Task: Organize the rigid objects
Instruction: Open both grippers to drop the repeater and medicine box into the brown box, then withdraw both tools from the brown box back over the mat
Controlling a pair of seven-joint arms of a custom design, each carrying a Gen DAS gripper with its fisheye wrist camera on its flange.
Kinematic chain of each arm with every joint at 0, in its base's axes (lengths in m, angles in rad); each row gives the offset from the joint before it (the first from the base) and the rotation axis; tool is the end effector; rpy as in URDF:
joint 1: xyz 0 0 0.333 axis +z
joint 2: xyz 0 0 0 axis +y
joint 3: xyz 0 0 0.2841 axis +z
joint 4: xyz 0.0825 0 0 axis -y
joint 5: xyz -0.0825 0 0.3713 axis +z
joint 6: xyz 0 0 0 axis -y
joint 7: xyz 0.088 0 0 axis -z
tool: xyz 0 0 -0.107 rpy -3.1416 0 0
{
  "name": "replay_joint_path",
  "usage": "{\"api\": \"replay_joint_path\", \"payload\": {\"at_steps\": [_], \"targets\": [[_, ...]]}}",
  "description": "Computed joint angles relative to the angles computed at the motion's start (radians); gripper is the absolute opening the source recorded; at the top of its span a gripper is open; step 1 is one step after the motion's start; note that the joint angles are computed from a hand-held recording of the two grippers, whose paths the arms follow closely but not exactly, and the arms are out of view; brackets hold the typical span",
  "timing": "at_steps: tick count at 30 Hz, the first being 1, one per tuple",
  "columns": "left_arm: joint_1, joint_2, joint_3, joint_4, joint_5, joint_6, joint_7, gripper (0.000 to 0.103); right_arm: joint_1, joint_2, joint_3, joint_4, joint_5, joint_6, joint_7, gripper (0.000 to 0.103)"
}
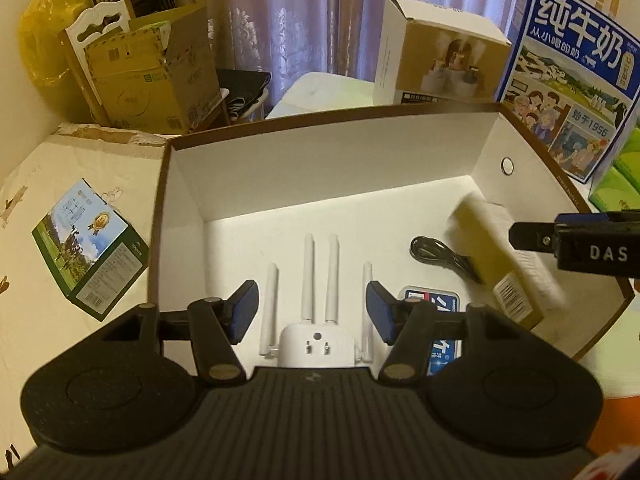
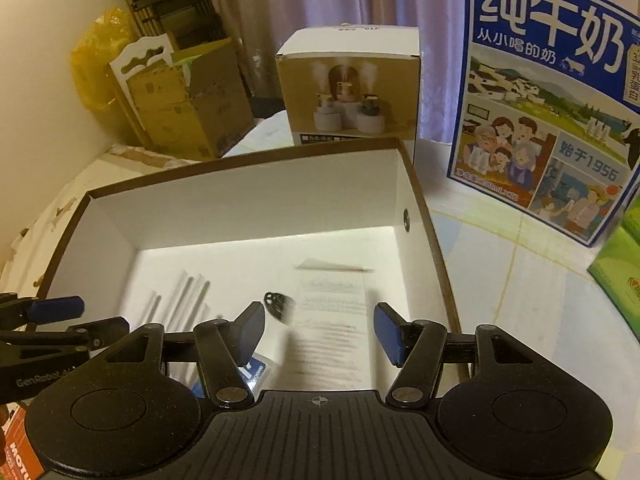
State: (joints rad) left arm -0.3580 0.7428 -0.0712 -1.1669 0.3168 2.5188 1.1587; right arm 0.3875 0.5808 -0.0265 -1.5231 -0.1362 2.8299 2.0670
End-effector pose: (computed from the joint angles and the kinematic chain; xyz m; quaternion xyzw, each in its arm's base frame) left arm 0.7005 -0.3042 0.4040 -0.6067 0.7293 -0.2404 0.2056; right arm 0.6727 0.2655 0.3856 -0.6566 0.6642 -0.1691 0.3148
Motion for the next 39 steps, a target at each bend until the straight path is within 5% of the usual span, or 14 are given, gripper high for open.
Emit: {"api": "replay_joint_path", "payload": {"at_steps": [20, 34, 39], "targets": [[0.025, -0.201, -0.009, -0.275, 0.043, 0.127, -0.041, 0.065, 0.034, -0.209, -0.026, -0.289, -0.051, 0.132, 0.096, 0.068], [0.057, -0.435, -0.037, -0.572, 0.062, 0.269, -0.047, 0.066, 0.116, -0.422, -0.120, -0.529, -0.368, 0.226, 0.483, 0.068], [0.073, -0.538, -0.053, -0.710, 0.084, 0.311, -0.069, 0.066, 0.104, -0.504, -0.106, -0.610, -0.516, 0.237, 0.642, 0.068]]}}
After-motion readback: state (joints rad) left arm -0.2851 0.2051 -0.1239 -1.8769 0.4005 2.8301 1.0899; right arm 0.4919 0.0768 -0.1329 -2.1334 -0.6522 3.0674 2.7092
